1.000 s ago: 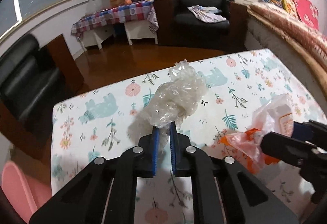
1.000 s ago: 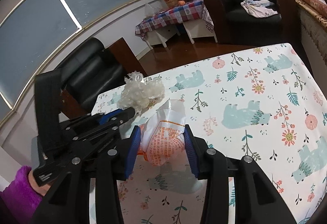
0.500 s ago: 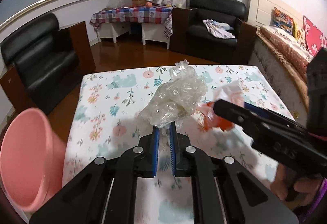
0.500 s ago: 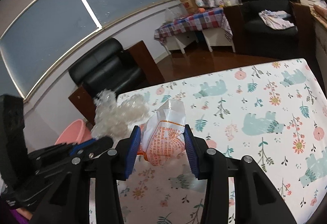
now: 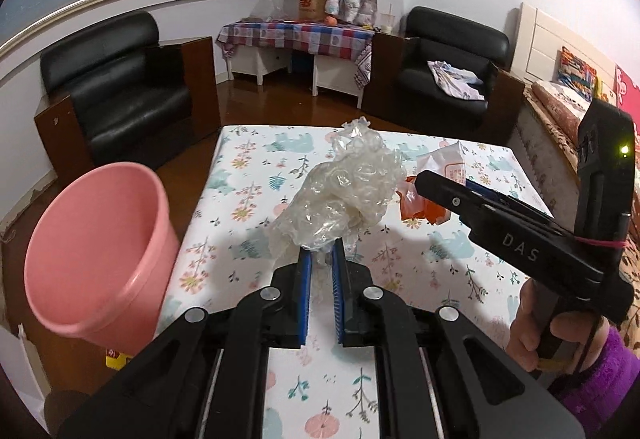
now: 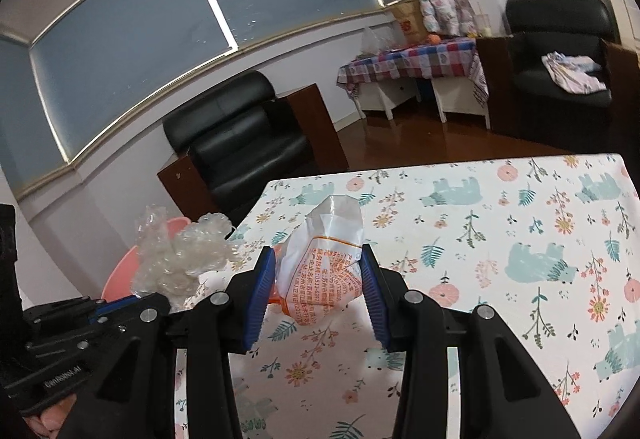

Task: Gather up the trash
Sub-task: 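Lift both held items and carry them over the pink bucket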

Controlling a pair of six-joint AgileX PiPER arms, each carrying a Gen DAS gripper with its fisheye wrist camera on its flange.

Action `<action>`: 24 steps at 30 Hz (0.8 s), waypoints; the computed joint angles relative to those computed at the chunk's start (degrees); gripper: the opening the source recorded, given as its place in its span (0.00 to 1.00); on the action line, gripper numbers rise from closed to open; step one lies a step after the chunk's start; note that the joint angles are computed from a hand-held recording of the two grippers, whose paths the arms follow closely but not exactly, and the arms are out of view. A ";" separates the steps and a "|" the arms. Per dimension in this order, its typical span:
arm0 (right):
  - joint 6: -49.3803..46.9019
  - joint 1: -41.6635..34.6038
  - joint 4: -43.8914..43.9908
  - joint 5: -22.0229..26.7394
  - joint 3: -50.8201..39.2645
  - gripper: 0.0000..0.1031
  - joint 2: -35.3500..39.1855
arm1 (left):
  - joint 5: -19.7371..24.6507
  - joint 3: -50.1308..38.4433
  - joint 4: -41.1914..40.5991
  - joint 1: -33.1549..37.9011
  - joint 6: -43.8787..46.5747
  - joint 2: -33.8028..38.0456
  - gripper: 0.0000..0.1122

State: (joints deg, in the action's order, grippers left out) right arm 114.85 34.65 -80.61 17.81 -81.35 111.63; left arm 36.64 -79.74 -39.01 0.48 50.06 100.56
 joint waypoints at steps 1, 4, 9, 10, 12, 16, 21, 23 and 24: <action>-0.39 0.25 -0.07 0.19 -0.25 0.41 0.14 | 0.31 0.20 -0.27 0.43 0.17 -0.24 0.08; -2.86 0.71 1.66 1.40 -1.28 0.41 0.53 | 0.93 0.84 -1.33 1.44 1.19 -0.89 0.08; -10.94 2.60 9.06 4.91 -3.40 0.41 0.11 | 1.58 1.78 -3.58 3.38 3.38 -1.58 0.08; -11.84 3.13 9.81 5.58 -3.54 0.41 -0.11 | 1.55 2.07 -4.24 3.86 3.84 -1.83 0.08; -13.93 4.42 11.87 7.23 -4.06 0.41 -0.52 | 1.73 2.08 -4.89 4.39 4.15 -1.88 0.08; -15.22 6.86 14.82 10.13 -4.60 0.41 -1.12 | 2.28 2.49 -6.32 5.61 5.09 -2.14 0.08; -17.81 9.92 17.80 14.49 -6.45 0.41 -0.84 | 3.74 3.05 -8.37 7.30 7.04 -2.53 0.08; -18.78 10.60 18.71 15.45 -7.23 0.41 -0.63 | 4.53 3.25 -9.25 7.87 7.68 -2.73 0.08; -18.69 11.02 18.72 15.94 -7.33 0.41 -0.62 | 4.80 3.39 -9.81 8.26 8.25 -2.83 0.08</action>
